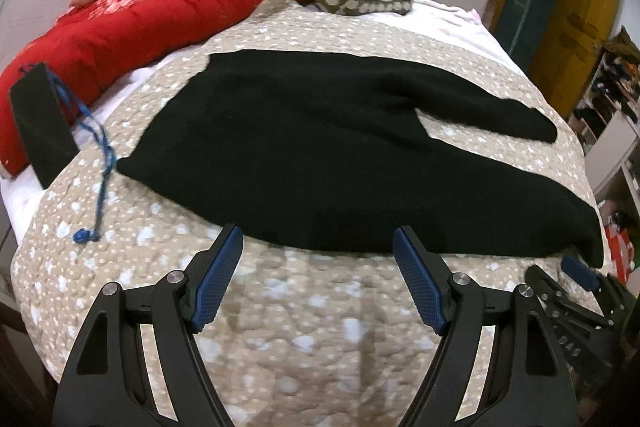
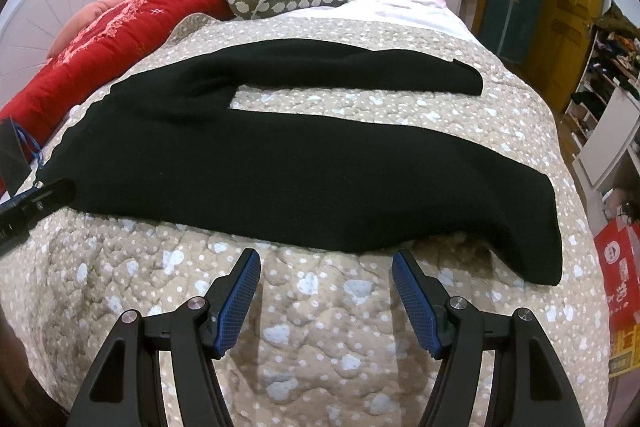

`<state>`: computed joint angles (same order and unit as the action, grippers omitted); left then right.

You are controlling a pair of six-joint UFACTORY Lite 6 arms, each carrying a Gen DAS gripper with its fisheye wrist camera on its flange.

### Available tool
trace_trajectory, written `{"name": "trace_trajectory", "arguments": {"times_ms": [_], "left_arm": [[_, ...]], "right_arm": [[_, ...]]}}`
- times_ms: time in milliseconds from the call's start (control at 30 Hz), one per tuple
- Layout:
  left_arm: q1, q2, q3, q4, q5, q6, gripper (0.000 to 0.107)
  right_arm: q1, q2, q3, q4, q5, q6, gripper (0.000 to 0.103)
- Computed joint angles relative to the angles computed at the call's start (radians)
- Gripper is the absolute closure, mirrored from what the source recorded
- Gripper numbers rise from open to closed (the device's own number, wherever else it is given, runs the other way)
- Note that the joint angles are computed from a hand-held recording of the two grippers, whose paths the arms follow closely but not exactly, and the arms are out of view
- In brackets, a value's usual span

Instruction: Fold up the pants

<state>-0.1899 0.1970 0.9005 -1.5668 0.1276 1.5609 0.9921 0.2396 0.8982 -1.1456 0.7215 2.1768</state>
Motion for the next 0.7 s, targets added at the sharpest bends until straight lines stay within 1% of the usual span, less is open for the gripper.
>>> {"name": "trace_trajectory", "arguments": {"times_ms": [67,100,133,300,333,433,467,500,567,700], "left_arm": [[0.06,0.019,0.026,0.174,0.044,-0.172,0.029],[0.095,0.03,0.042,0.236,0.068,-0.235,0.029],[0.124,0.037,0.051,0.26,0.086,-0.261,0.029],[0.236,0.104,0.115,0.283,0.142,-0.317,0.029],[0.264,0.134,0.142,0.299,0.176,-0.352,0.029],[0.319,0.217,0.216,0.328,0.276,-0.435,0.029],[0.325,0.242,0.238,0.333,0.289,-0.458,0.029],[0.326,0.258,0.257,0.347,0.295,-0.483,0.029],[0.317,0.3,0.302,0.387,0.292,-0.539,0.029],[0.299,0.382,0.409,0.423,0.332,-0.619,0.029]], "right_arm": [[-0.009,-0.058,-0.078,-0.054,-0.049,0.087,0.036],[-0.017,-0.091,-0.12,-0.078,-0.077,0.131,0.036],[-0.023,-0.129,-0.165,-0.094,-0.1,0.168,0.036],[-0.003,-0.252,-0.295,-0.099,-0.078,0.215,0.036],[-0.004,-0.279,-0.325,-0.109,-0.082,0.238,0.036],[-0.025,-0.378,-0.439,-0.226,-0.126,0.391,0.036],[-0.041,-0.411,-0.48,-0.291,-0.146,0.47,0.036],[-0.052,-0.422,-0.495,-0.321,-0.151,0.506,0.036],[-0.076,-0.432,-0.51,-0.38,-0.157,0.564,0.036],[-0.141,-0.401,-0.501,-0.503,-0.174,0.647,0.036]]}}
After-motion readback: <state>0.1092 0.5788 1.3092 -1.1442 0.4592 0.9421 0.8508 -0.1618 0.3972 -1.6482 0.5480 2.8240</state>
